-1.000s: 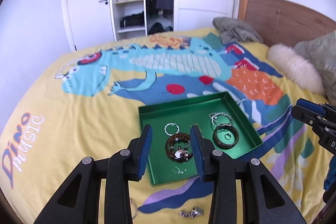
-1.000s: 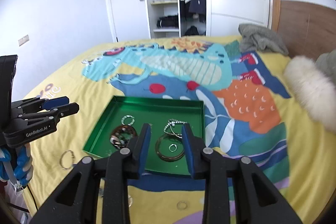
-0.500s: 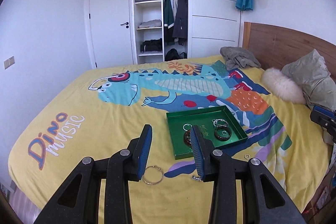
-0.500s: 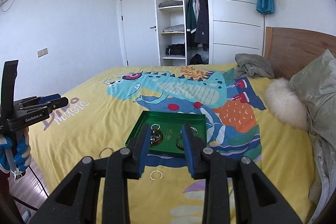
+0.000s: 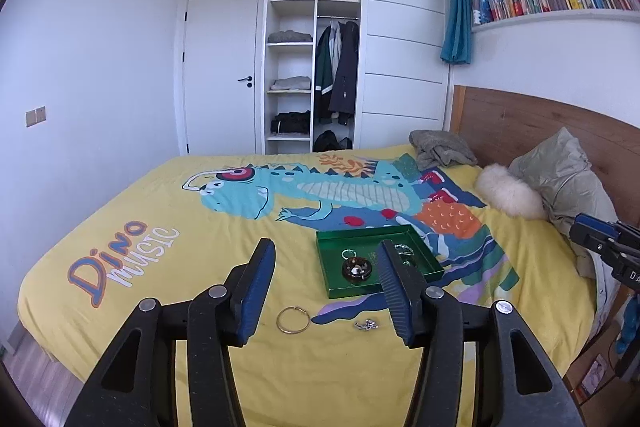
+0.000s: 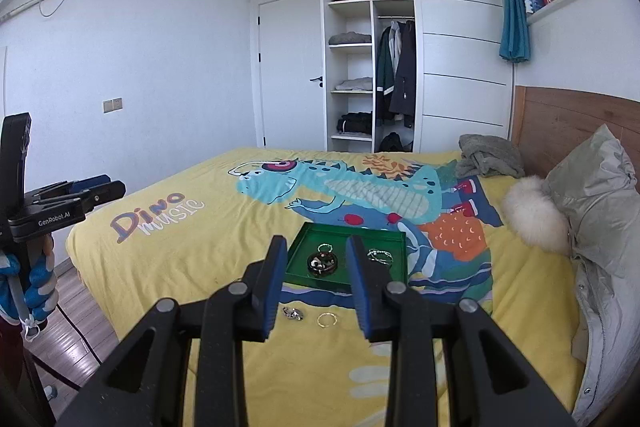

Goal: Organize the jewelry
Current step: 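Lift both tools from the tray back over the remaining jewelry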

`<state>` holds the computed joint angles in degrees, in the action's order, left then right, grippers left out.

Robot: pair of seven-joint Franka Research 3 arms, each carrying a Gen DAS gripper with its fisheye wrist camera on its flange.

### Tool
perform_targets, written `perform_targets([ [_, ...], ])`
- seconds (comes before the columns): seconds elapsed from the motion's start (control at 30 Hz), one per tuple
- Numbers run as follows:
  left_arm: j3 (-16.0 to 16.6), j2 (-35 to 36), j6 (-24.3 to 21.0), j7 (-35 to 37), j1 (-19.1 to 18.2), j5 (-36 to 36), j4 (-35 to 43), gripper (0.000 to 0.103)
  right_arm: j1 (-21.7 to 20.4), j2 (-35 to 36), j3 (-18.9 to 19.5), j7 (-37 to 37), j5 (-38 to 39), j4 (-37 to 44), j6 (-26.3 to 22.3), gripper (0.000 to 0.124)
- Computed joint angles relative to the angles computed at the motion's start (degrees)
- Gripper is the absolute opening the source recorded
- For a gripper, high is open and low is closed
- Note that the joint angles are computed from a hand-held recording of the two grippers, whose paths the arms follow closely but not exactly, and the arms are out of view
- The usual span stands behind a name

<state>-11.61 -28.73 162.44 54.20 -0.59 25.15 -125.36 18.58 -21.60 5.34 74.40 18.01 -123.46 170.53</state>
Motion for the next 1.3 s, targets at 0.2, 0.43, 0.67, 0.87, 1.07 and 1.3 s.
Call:
perform_targets([
  [0.2, -0.8, -2.5, 1.7, -0.7, 1.0, 1.3, -2.7, 0.055, 0.1, -2.3, 0.7, 0.2, -0.5, -2.3, 0.8, 0.03],
  [0.43, -0.8, -2.2, 2.4, -1.5, 1.7, 1.9, -5.1, 0.055, 0.8, -1.9, -0.1, 0.3, 0.3, -3.8, 0.8, 0.03],
  [0.67, 0.3, 0.2, 2.1, -1.9, 2.4, 1.4, -6.5, 0.055, 3.8, 1.5, -2.4, -2.7, 3.9, -3.3, 1.3, 0.03],
  [0.87, 0.2, 3.5, 2.1, -3.7, 4.2, 2.6, -6.8, 0.055, 5.0, 6.2, -3.2, -5.6, 7.0, -0.9, 0.1, 0.03],
  [1.07, 0.8, 8.2, 2.7, -5.1, 4.9, 3.7, -5.6, 0.055, 7.1, 11.4, -4.8, -13.2, 15.1, 2.5, -0.3, 0.03],
  [1.3, 2.3, 15.3, 3.5, -5.1, 3.7, 2.8, -3.0, 0.055, 6.5, 18.1, -3.5, -25.6, 27.6, 7.2, -2.3, 0.033],
])
